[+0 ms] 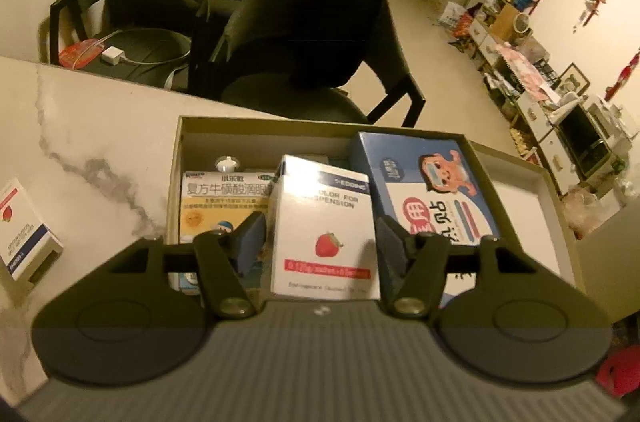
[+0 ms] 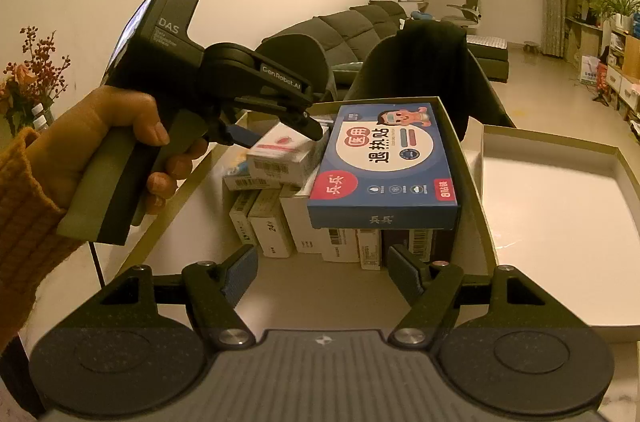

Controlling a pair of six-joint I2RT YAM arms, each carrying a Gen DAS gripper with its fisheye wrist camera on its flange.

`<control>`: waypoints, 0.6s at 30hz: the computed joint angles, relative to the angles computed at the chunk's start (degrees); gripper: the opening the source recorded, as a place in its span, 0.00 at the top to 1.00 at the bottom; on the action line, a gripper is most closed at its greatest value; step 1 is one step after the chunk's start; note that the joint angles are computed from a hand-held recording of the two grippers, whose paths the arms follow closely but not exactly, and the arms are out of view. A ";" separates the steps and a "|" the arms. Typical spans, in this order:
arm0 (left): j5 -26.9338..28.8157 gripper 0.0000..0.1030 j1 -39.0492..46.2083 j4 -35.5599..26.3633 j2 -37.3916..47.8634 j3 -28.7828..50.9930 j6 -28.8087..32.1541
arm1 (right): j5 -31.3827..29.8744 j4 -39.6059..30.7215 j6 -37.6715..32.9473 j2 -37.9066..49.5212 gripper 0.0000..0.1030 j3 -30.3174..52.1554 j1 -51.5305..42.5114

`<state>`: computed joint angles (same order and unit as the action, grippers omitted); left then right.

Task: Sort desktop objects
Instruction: 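Carry the Cefaclor box with the left gripper to the storage box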

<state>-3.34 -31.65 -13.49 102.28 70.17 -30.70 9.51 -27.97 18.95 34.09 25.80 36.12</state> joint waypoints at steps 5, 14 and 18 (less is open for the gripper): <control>2.02 0.35 0.70 2.26 -4.01 -4.55 5.67 | 0.27 -0.17 0.31 -0.40 0.28 -0.13 0.19; 5.08 0.35 0.87 4.12 -8.36 -10.44 19.51 | 1.23 0.12 1.35 -0.20 0.28 -0.25 1.60; 4.77 0.41 0.37 4.21 -8.05 -10.92 22.48 | 1.59 0.20 1.78 -0.11 0.28 -0.26 2.15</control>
<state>1.43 -31.28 -9.28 94.23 59.25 -8.22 11.10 -27.77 20.72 33.97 25.55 38.26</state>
